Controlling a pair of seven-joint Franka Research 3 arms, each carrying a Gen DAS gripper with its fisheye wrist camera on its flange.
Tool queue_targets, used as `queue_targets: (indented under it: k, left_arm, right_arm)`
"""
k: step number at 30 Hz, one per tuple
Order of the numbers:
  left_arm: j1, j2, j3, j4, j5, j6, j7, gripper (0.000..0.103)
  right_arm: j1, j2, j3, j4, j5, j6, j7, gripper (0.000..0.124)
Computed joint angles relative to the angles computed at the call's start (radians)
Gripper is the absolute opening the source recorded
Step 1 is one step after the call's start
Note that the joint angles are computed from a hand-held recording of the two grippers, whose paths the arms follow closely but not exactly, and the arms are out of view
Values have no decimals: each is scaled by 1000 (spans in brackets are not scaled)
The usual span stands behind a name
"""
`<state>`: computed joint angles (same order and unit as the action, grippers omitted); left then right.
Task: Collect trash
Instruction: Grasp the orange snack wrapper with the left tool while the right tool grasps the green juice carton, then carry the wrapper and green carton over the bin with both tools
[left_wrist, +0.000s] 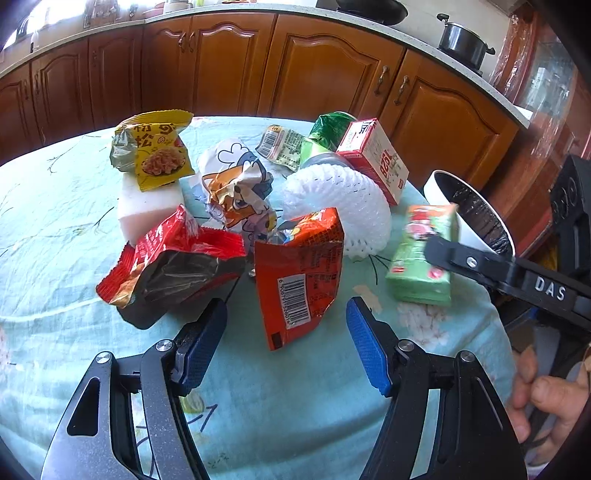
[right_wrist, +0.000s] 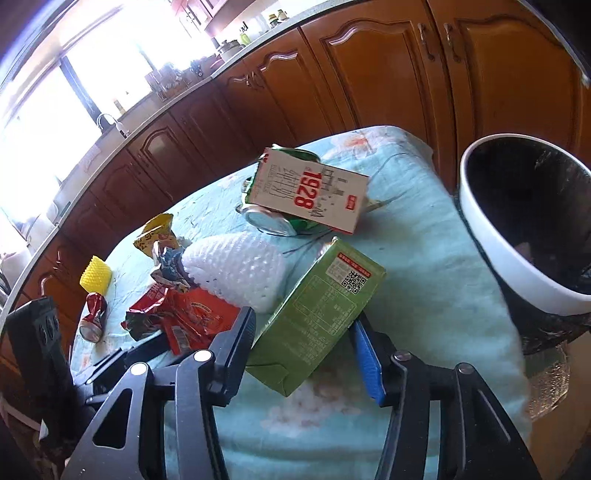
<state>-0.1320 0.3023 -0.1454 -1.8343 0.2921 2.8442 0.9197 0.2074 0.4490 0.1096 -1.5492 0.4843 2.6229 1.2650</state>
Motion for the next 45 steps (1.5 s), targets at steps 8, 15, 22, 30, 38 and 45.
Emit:
queue_targets:
  k: [8, 15, 22, 30, 38, 45]
  left_arm:
    - [12, 51, -22, 66, -35, 2, 32, 44]
    - [-29, 45, 16, 66, 20, 22, -5, 37]
    - [-42, 15, 14, 31, 53, 72, -32, 27]
    - [-44, 35, -36, 82, 27, 86, 34, 25]
    - [-74, 94, -66, 181, -17, 53, 113, 25]
    - [-90, 151, -88, 276, -54, 15, 181, 25]
  right_arm:
    - [-96, -14, 43, -34, 190, -16, -92, 45]
    - [-104, 5, 65, -26, 307, 23, -170, 42]
    - [-114, -65, 74, -105, 400, 103, -279, 37]
    - [-123, -153, 56, -191, 511, 158, -393, 35]
    - [-130, -202, 20, -236, 601, 163, -456, 34]
    - [-138, -213, -5, -235, 647, 170, -483, 34]
